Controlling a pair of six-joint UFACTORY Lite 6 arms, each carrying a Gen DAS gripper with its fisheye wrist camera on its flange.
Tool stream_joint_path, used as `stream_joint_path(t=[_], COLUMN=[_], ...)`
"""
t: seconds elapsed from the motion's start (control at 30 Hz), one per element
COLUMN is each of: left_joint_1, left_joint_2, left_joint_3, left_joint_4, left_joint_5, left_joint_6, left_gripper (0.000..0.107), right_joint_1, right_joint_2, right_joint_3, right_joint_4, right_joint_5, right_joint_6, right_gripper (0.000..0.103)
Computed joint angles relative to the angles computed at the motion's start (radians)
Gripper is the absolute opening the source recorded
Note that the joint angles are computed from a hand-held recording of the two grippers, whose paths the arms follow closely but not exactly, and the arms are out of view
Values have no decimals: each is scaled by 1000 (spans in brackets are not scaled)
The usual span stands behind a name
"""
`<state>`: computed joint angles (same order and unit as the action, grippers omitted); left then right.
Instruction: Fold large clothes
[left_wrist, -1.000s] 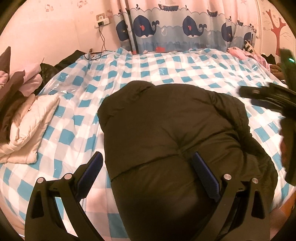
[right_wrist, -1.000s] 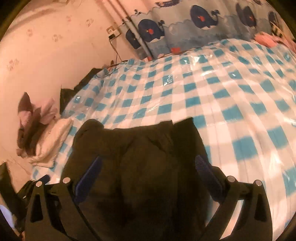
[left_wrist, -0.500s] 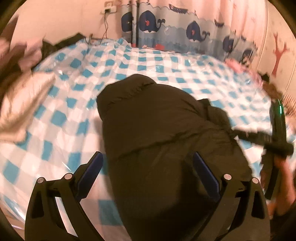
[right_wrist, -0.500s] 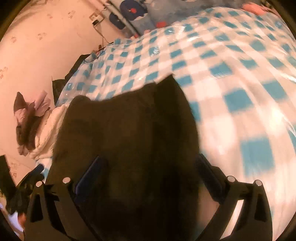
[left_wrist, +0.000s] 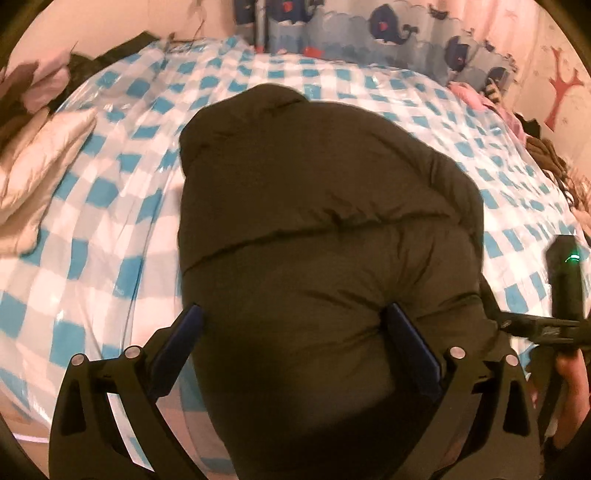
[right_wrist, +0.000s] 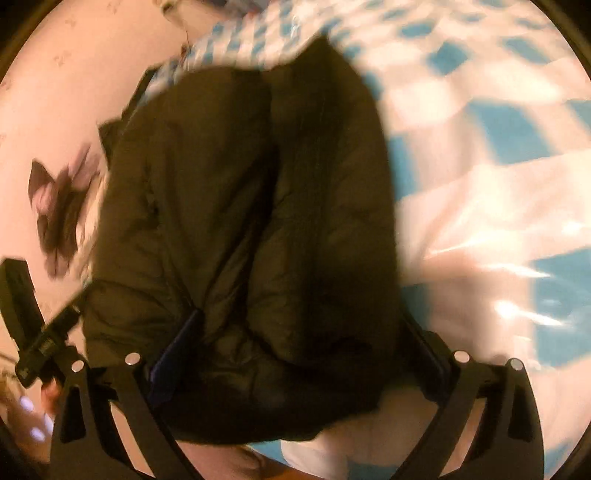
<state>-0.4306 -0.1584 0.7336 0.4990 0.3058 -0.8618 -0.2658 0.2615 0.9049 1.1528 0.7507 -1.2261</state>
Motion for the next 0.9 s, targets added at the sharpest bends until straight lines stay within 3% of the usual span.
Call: stream_joint_path(t=[0.07, 0.13, 0.2, 0.27, 0.33, 0.5, 0.67, 0.8, 0.9], left_joint_1=[6, 10, 8, 10, -7, -92, -189, -143, -58], left_joint_2=[-86, -95, -80, -76, -114, -222, -364, -436, -441], left_joint_3=[-49, -63, -68, -70, -83, -96, -82, -139, -180], left_joint_4=[-4, -17, -71, -155, -196, -74, 26, 25, -44], left_joint_5=[2, 11, 8, 15, 52, 205, 331, 301, 229], left_joint_6=[-30, -30, 11, 85, 102, -54, -175, -162, -38], left_gripper=[95, 95, 95, 95, 95, 95, 95, 95, 95], right_joint_1=[-15, 38, 204, 305, 283, 271, 239, 147, 29], right_joint_2=[-173, -319, -300, -152, -31, 53, -12, -2, -74], right_joint_3=[-130, -227, -231, -188, -113, -4, -99, -77, -95], right_joint_4=[114, 143, 46, 26, 22, -97, -7, -47, -34], right_joint_5=[-10, -77, -276, -405, -377, -348, -340, -248, -176], right_joint_6=[-166, -207, -149, -115, -87, 12, -82, -87, -141], right_gripper=[97, 97, 97, 97, 97, 97, 97, 97, 97])
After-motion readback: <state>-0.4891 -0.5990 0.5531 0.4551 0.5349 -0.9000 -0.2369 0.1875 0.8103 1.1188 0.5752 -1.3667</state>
